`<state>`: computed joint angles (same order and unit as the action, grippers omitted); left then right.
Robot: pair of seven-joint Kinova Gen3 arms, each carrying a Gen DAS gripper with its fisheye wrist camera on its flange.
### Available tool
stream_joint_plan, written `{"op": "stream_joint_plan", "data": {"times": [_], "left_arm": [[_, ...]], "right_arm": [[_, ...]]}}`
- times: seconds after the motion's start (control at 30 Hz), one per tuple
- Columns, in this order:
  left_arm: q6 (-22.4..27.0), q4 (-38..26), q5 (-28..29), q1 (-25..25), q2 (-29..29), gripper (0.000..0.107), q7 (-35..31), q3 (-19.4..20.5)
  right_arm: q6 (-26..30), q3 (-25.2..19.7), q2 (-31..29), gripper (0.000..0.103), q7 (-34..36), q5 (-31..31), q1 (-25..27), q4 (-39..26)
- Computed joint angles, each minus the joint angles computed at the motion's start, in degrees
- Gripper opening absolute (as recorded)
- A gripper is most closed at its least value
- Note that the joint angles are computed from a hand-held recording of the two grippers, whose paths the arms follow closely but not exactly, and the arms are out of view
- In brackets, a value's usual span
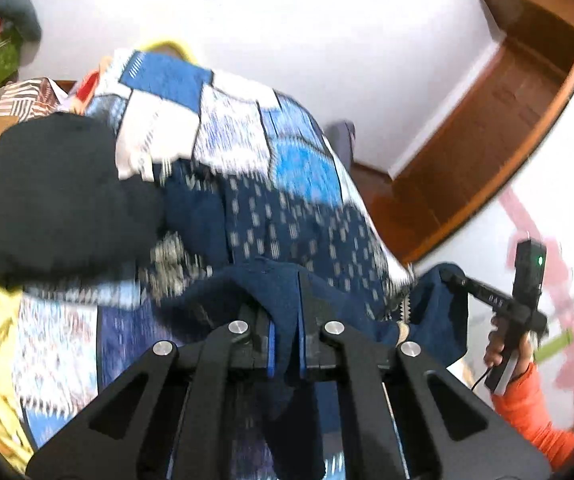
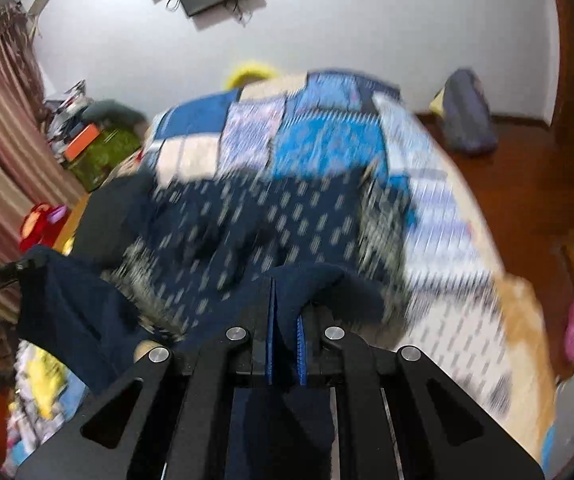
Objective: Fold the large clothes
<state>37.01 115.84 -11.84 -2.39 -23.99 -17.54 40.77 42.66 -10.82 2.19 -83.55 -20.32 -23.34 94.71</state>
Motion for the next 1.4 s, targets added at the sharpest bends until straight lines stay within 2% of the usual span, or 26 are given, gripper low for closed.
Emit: {"op": "stream_joint_plan", "data": {"times": [0.07,0.2,0.27,0.4,0.5,0.57,0.63,0.7,0.77,0.83,0.87,0.9,0.97,1.07,1.17,1.3,1.4], "left_arm": [[-0.59,-0.51,-1.33,-1.70,1.25,0.006,-0.47,-1.58],[-0.54,-1.12,-9.38,-7.98,6.32,0.007,3.55,0.45],[-1.59,-0.37,-13.10,-11.43,10.20,0.007,5.59,1.88],[-5.75,1.83,-15.99,-9.24,19.55,0.008,7.24,-2.56],[-4.01,2.12,-22.53,-6.74,26.14,0.016,11.20,-3.18],[-4.20,2.84,-23.50,-5.98,27.05,0.019,12.02,-2.87],[-3.32,2.73,-21.39,-5.47,26.72,0.025,10.14,-3.16],[0.64,1.53,-20.79,-2.53,25.86,0.037,9.25,-3.81],[5.30,-0.04,-22.71,1.02,25.70,0.048,10.56,-3.86],[9.96,-1.39,-24.99,4.49,25.40,0.054,12.92,-3.37],[12.29,-2.37,-25.62,6.14,25.49,0.063,13.71,-3.22],[14.45,-3.23,-26.18,7.71,25.75,0.070,14.57,-3.13],[17.98,-4.51,-28.74,11.49,26.28,0.074,17.21,-2.49],[22.22,-7.09,-31.37,16.83,28.66,0.087,17.82,-1.85],[26.38,-10.02,-35.59,22.70,32.70,0.090,19.00,-1.75],[30.18,-13.32,-40.13,29.46,38.35,0.091,19.87,-3.59],[29.45,-15.03,-40.48,31.71,40.97,0.091,18.72,-5.47]], "right_arm": [[-1.06,0.47,3.66,0.007,-3.57,3.10,-0.45,-4.02],[-2.25,1.98,9.17,0.007,-9.52,7.89,-1.47,-8.96],[-1.51,0.75,13.72,0.008,-9.43,6.50,0.42,-11.58],[2.25,1.30,20.92,0.008,-10.89,8.62,-0.81,-15.89],[2.66,0.57,23.27,0.010,-9.93,8.87,-0.49,-15.61],[2.19,-0.28,22.97,0.012,-8.76,7.55,0.63,-14.28],[2.60,0.05,21.83,0.016,-8.48,8.50,0.06,-13.70],[6.22,1.00,20.66,0.026,-8.87,11.45,-1.67,-14.89],[7.68,2.20,18.64,0.034,-10.68,14.90,-3.85,-14.41],[6.50,2.76,15.56,0.035,-11.89,17.72,-5.44,-11.81],[5.62,2.08,14.14,0.035,-11.49,18.18,-5.25,-10.49],[4.81,1.55,13.12,0.035,-10.73,17.92,-4.91,-9.48],[4.08,0.27,10.58,0.037,-8.72,16.03,-3.98,-7.31],[3.35,-1.37,8.27,0.043,-5.30,12.18,-3.17,-4.86],[3.27,-2.95,7.73,0.044,-1.01,7.79,-3.28,-3.29],[4.14,-3.53,10.39,0.044,-0.73,7.17,-6.11,-3.96],[4.84,-4.11,12.90,0.044,-0.62,6.38,-7.59,-5.22]]}}
